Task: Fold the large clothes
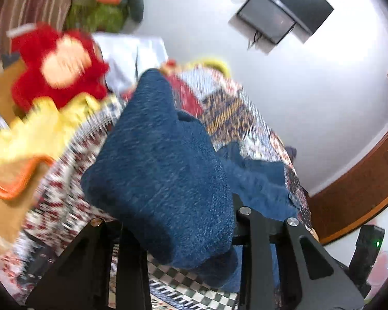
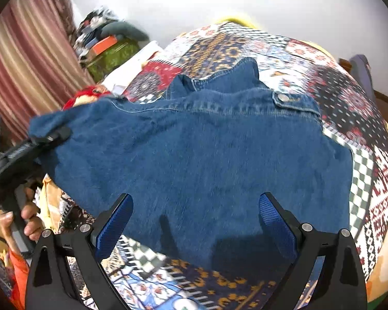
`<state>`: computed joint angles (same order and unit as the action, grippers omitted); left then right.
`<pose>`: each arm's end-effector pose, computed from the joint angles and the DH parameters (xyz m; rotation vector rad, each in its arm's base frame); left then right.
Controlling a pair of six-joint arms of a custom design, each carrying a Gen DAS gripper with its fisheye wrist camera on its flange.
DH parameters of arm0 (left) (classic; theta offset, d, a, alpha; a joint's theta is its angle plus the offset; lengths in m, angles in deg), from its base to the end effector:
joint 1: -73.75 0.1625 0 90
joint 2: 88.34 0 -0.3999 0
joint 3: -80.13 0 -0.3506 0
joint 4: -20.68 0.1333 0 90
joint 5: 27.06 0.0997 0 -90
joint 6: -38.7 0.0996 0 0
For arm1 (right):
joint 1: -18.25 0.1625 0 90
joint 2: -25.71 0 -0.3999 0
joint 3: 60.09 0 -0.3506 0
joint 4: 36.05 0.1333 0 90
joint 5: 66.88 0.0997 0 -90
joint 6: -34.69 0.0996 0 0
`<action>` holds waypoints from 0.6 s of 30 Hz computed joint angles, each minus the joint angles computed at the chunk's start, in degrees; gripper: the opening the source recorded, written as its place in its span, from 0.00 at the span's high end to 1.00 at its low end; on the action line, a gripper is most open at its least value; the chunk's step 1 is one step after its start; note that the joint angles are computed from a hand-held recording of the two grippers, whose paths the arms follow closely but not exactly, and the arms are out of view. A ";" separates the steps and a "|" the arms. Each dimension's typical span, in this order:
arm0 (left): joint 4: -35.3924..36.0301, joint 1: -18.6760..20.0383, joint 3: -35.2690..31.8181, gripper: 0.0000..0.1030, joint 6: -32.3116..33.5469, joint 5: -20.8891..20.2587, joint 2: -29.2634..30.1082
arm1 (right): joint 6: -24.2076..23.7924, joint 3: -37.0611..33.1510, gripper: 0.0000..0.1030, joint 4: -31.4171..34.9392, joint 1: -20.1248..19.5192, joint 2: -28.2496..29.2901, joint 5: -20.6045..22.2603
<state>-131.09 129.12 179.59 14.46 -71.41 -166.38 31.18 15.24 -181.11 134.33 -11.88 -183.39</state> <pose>-0.1331 -0.5526 0.4372 -0.1568 2.4949 -1.3015 0.3945 -0.6039 0.1364 0.5956 -2.6344 0.5276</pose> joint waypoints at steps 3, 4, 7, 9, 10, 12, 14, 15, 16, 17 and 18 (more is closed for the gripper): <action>-2.22 -3.12 1.67 0.70 4.04 7.66 -0.82 | -2.21 -3.61 0.06 2.33 1.28 3.29 0.55; -1.78 -4.00 2.36 0.70 5.14 9.88 -1.41 | -3.23 -5.20 0.06 3.55 1.64 4.70 0.88; -1.78 -5.62 3.55 0.70 7.95 14.68 -1.63 | -5.76 -8.88 0.06 6.90 2.40 8.43 1.55; -2.32 -5.72 3.79 0.70 9.47 15.43 -1.26 | -6.57 -11.96 0.06 10.50 2.54 11.32 1.93; -3.05 -5.70 4.25 0.70 10.05 15.62 -1.03 | -6.34 -13.28 0.06 12.41 2.51 12.52 1.99; -0.73 -6.46 4.67 0.70 9.88 16.47 -1.52 | -4.37 -15.02 0.06 15.25 1.92 14.48 2.99; 0.33 -6.53 4.50 0.70 10.63 17.65 -0.39 | -3.00 -13.51 0.05 12.93 1.36 14.65 3.32; 0.62 -6.67 4.32 0.70 11.31 18.58 0.44 | -3.53 -13.12 0.05 12.44 1.37 14.64 3.07; 0.36 -6.69 4.30 0.70 12.11 18.97 0.78 | -4.44 -13.08 0.05 12.64 1.47 14.57 2.99; -0.18 -7.00 4.30 0.70 12.98 19.34 1.27 | -5.42 -13.04 0.05 13.29 1.48 14.25 3.30; -1.42 -7.18 3.87 0.70 14.85 19.46 2.01 | -5.50 -13.04 0.05 14.49 1.35 13.64 3.95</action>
<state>-132.50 121.94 183.47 29.31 -51.94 -164.37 25.68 2.20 -166.62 135.69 1.76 -179.44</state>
